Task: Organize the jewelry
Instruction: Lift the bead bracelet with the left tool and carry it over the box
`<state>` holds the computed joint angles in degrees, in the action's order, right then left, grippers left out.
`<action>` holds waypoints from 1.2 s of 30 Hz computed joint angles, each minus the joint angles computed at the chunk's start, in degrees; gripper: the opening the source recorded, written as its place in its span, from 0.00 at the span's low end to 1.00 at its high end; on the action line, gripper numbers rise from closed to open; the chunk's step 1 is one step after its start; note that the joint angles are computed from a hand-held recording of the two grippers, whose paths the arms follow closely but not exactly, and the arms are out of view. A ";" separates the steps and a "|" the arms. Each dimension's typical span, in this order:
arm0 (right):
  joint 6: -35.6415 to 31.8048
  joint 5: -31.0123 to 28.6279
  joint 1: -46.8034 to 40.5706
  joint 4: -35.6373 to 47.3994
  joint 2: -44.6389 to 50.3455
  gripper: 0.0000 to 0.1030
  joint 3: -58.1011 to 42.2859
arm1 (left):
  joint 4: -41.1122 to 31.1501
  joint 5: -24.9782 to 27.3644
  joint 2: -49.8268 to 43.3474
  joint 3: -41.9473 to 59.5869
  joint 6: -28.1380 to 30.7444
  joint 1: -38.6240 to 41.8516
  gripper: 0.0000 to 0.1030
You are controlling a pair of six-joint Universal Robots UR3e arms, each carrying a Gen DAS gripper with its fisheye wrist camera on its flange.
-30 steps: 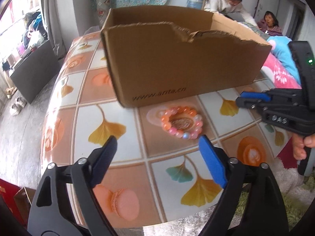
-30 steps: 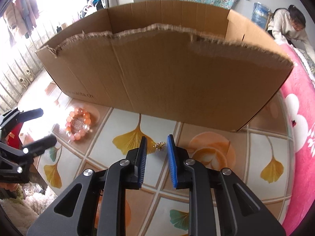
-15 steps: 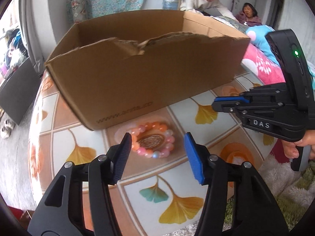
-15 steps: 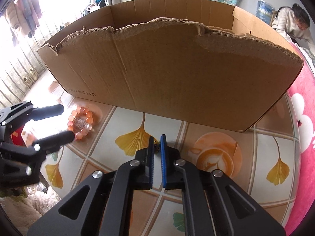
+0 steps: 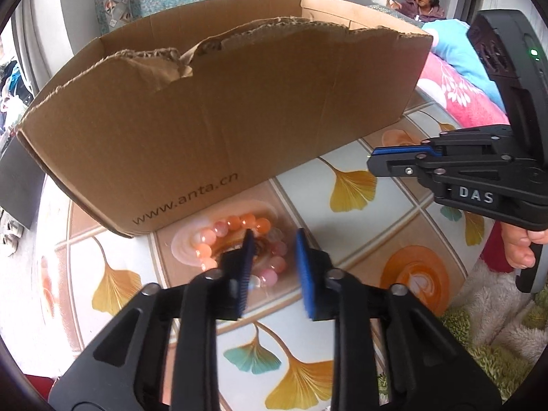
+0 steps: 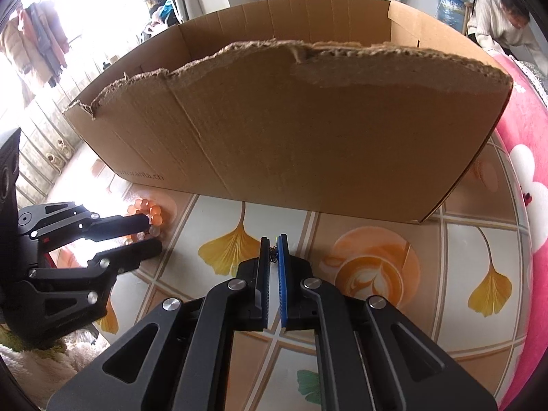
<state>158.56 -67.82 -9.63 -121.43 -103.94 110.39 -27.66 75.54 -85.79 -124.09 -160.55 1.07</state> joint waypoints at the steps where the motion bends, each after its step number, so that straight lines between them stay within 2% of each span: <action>1: 0.18 0.08 0.07 -0.26 -0.12 0.05 0.11 | 0.18 0.30 0.01 -0.13 0.02 0.12 0.08; 8: -2.55 3.07 -3.62 4.78 -6.47 0.05 0.36 | -1.94 -3.29 5.41 -1.98 0.60 4.11 0.08; 14: -6.39 8.43 -8.87 14.48 -12.34 0.05 -3.05 | -11.32 -11.11 17.51 -2.42 3.09 11.49 0.08; 20: -12.55 16.64 -14.93 27.42 -15.24 0.05 -12.31 | -28.30 -26.23 28.40 3.61 8.23 22.39 0.08; 23: -13.84 20.84 -15.42 29.62 -13.62 0.05 -18.19 | -39.53 -36.23 30.19 9.82 12.78 29.47 0.08; 25: -13.00 22.60 -14.40 27.43 -11.42 0.05 -20.91 | -37.09 -38.72 27.86 12.78 10.31 29.46 0.08; 27: -11.20 23.88 -12.83 23.78 -8.04 0.05 -23.89 | -29.58 -37.88 24.25 15.06 5.85 27.57 0.08; 30: -6.56 22.34 -9.65 14.60 -3.11 0.05 -25.40 | -18.12 -30.86 16.04 18.59 0.01 20.86 0.08; 34: -3.10 20.13 -7.13 9.09 3.56 0.05 -27.20 | -16.01 -21.92 3.65 25.29 -2.64 14.16 0.08; 36: -2.25 18.27 -5.85 7.94 6.26 0.05 -27.80 | -18.35 -18.75 -1.51 28.32 -2.41 12.24 0.08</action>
